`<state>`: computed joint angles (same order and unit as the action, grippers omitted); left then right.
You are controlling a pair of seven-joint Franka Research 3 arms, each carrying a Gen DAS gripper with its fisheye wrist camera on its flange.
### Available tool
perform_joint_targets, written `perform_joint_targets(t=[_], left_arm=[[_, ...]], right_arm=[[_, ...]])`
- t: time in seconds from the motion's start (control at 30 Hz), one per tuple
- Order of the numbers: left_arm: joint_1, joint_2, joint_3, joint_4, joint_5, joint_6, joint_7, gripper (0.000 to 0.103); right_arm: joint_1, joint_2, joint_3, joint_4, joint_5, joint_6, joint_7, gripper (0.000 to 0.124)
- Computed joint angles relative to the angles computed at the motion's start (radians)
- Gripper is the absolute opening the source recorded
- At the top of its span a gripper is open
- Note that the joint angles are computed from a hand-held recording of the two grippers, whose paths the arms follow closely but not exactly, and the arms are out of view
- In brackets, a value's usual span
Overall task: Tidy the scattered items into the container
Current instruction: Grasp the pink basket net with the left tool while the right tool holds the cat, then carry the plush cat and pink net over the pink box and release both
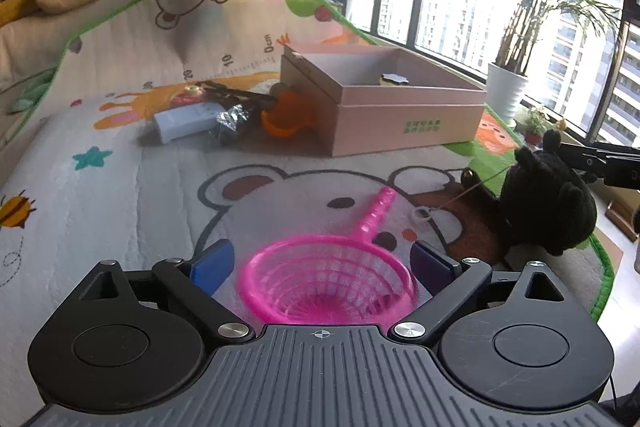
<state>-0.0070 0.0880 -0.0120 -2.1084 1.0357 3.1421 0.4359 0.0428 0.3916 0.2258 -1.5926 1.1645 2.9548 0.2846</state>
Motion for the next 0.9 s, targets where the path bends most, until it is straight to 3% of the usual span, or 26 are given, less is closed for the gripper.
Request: perform_joint_targets(t=[0.13, 0.23, 0.33, 0.4, 0.47, 0.53, 0.57, 0.7, 0.8, 0.9], left_arm=[[0.002, 0.0, -0.002, -0.004, -0.026, 0.002, 0.012, 0.1], [-0.003, -0.008, 0.006, -0.006, 0.001, 0.002, -0.021, 0.1], [0.0, -0.021, 0.009, -0.006, 0.06, -0.001, -0.076, 0.101], [0.011, -0.03, 0.001, -0.008, 0.066, -0.003, -0.083, 0.101], [0.029, -0.034, -0.021, -0.018, -0.025, 0.013, 0.001, 0.101], [0.041, -0.031, -0.043, -0.022, -0.136, 0.036, 0.115, 0.101], [0.034, -0.026, -0.038, -0.011, -0.134, 0.043, 0.124, 0.101], [-0.008, 0.002, -0.011, 0.046, -0.061, 0.065, 0.126, 0.102], [-0.039, 0.019, -0.008, 0.07, -0.041, 0.015, 0.184, 0.102], [-0.076, 0.024, 0.026, 0.098, 0.144, -0.03, 0.045, 0.102]], right_arm=[[-0.04, -0.063, 0.007, -0.054, 0.058, -0.228, -0.085, 0.099], [-0.006, -0.075, -0.017, -0.077, 0.047, -0.307, -0.107, 0.097], [0.04, -0.061, -0.053, -0.065, -0.04, -0.385, -0.025, 0.079], [0.065, -0.068, -0.049, -0.088, -0.048, -0.347, -0.076, 0.079], [0.07, -0.091, -0.032, -0.122, 0.0, -0.315, -0.203, 0.079], [0.071, -0.116, -0.028, -0.146, 0.047, -0.334, -0.305, 0.079], [0.075, -0.125, -0.033, -0.155, 0.061, -0.343, -0.338, 0.079], [0.095, -0.148, -0.059, -0.176, 0.084, -0.362, -0.399, 0.079], [0.085, -0.158, -0.083, -0.174, 0.09, -0.44, -0.382, 0.085], [0.071, -0.155, -0.105, -0.157, 0.091, -0.509, -0.333, 0.093]])
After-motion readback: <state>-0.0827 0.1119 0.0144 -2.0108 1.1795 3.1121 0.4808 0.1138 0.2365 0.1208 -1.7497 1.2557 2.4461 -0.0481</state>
